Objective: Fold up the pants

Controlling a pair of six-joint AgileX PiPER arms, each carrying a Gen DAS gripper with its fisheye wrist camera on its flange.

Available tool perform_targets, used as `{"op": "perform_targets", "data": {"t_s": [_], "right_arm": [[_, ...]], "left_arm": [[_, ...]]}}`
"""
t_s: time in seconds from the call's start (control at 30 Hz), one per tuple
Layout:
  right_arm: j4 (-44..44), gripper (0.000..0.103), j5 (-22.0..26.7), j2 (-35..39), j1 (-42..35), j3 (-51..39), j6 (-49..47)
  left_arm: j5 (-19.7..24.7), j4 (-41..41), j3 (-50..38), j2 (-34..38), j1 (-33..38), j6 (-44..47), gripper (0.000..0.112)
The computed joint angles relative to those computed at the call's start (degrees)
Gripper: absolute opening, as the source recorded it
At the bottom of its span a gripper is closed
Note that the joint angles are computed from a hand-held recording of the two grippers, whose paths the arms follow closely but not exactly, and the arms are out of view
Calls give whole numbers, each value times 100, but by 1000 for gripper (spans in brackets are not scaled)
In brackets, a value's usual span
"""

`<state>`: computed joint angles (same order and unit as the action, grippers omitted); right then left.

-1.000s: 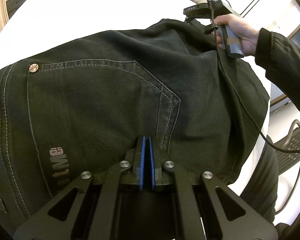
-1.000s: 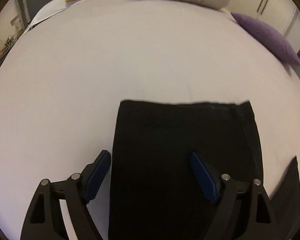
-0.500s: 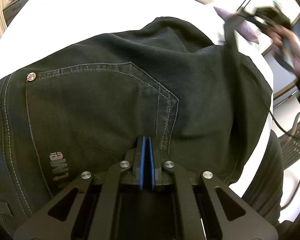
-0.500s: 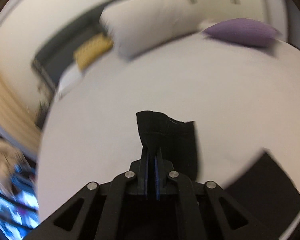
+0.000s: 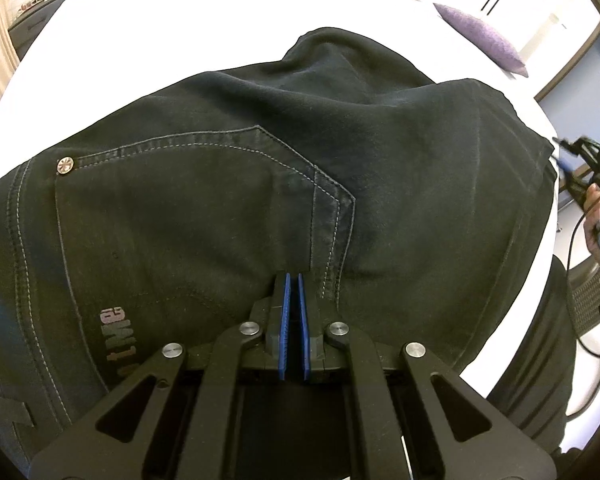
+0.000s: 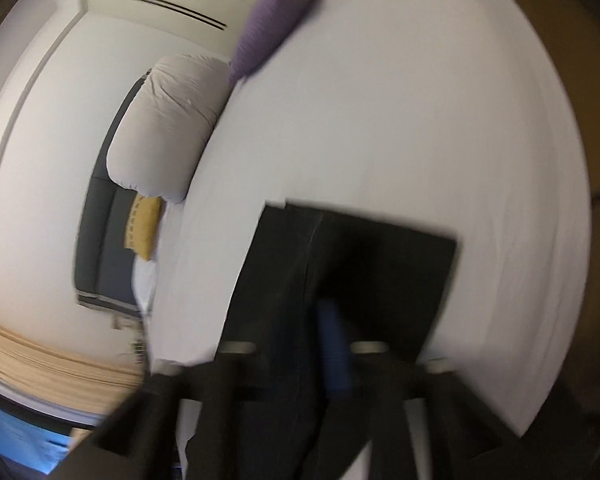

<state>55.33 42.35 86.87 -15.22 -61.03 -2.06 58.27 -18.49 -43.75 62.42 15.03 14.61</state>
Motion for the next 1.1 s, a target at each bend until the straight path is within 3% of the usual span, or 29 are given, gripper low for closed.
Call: {"op": "perform_targets", "data": {"t_s": [0.03, 0.13, 0.2, 0.27, 0.4, 0.43, 0.7, 0.8, 1.1], "right_arm": [[248, 79, -80, -32, 2, 117, -51], [885, 79, -407, -213, 207, 483, -412], [947, 79, -354, -77, 397, 384, -464], [763, 65, -411, 28, 754, 270, -293], [799, 7, -594, 41, 931, 466, -194], [974, 4, -619, 36, 858, 585, -234], [881, 4, -744, -1172, 167, 1663, -5], [1436, 3, -558, -1083, -58, 1901, -644], [1722, 8, -376, -975, -635, 1736, -821]], "left_arm": [[1, 48, -23, 6, -47, -71, 4], [-15, 164, -64, 24, -161, -218, 4], [-49, 186, -53, 35, -168, -239, 4], [-45, 166, -19, 1, -127, -191, 4], [-130, 190, 51, -2, -243, -302, 4], [-126, 216, 43, 2, -265, -320, 4], [-24, 244, -99, 140, -264, -246, 4], [-65, 305, -99, 158, -326, -284, 4], [-72, 361, -63, 106, -378, -383, 4]]}}
